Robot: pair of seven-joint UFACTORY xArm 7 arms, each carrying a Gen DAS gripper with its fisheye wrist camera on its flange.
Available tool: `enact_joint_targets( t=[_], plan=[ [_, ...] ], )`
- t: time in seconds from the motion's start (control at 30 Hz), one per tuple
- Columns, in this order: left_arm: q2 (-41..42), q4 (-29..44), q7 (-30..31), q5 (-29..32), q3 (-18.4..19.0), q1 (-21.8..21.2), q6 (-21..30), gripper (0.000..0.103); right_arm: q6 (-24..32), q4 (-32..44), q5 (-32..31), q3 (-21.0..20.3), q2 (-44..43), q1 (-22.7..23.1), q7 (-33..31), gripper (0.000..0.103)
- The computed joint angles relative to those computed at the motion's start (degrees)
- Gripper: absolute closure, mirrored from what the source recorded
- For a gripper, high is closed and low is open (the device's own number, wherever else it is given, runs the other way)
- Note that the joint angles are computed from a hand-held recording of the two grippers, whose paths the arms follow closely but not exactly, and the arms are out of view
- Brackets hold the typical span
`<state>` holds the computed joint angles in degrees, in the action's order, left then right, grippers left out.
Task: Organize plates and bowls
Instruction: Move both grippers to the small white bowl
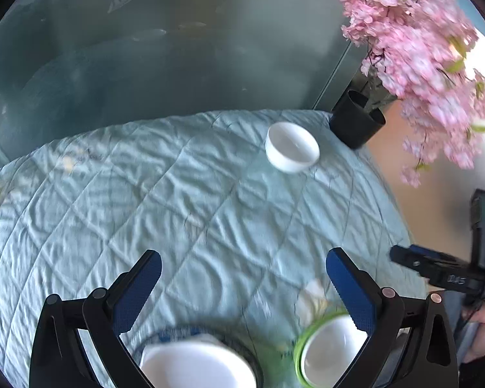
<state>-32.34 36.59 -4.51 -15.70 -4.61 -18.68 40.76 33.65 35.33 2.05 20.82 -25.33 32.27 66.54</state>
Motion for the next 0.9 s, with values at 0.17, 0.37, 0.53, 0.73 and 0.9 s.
enact_joint_targets(
  t=[0.17,0.37,0.53,0.73,0.9],
  plan=[
    [17.5,13.7,5.1,-1.5,1.7,0.4,2.1,0.001,-5.5,3.3,7.3,-5.5,9.5,1.1,-7.3,0.000],
    [36.6,32.8,2.0,2.5,-1.4,3.6,8.4,0.001,2.1,15.2,6.2,-7.0,21.1,-2.4,-14.7,0.000],
    [49.2,47.1,0.8,4.5,-2.4,4.1,14.1,0.001,4.8,24.0,-0.2,-8.4,28.4,-5.5,-16.2,0.001],
    [60.5,59.2,-0.5,8.5,-2.6,3.1,17.9,0.001,5.6,29.1,2.0,-10.0,34.4,-8.2,-22.0,0.001],
    [66.0,64.0,0.0,9.3,-2.8,2.4,19.3,0.001,5.8,30.0,5.6,-10.1,37.4,-9.9,-25.1,0.001]
  ],
)
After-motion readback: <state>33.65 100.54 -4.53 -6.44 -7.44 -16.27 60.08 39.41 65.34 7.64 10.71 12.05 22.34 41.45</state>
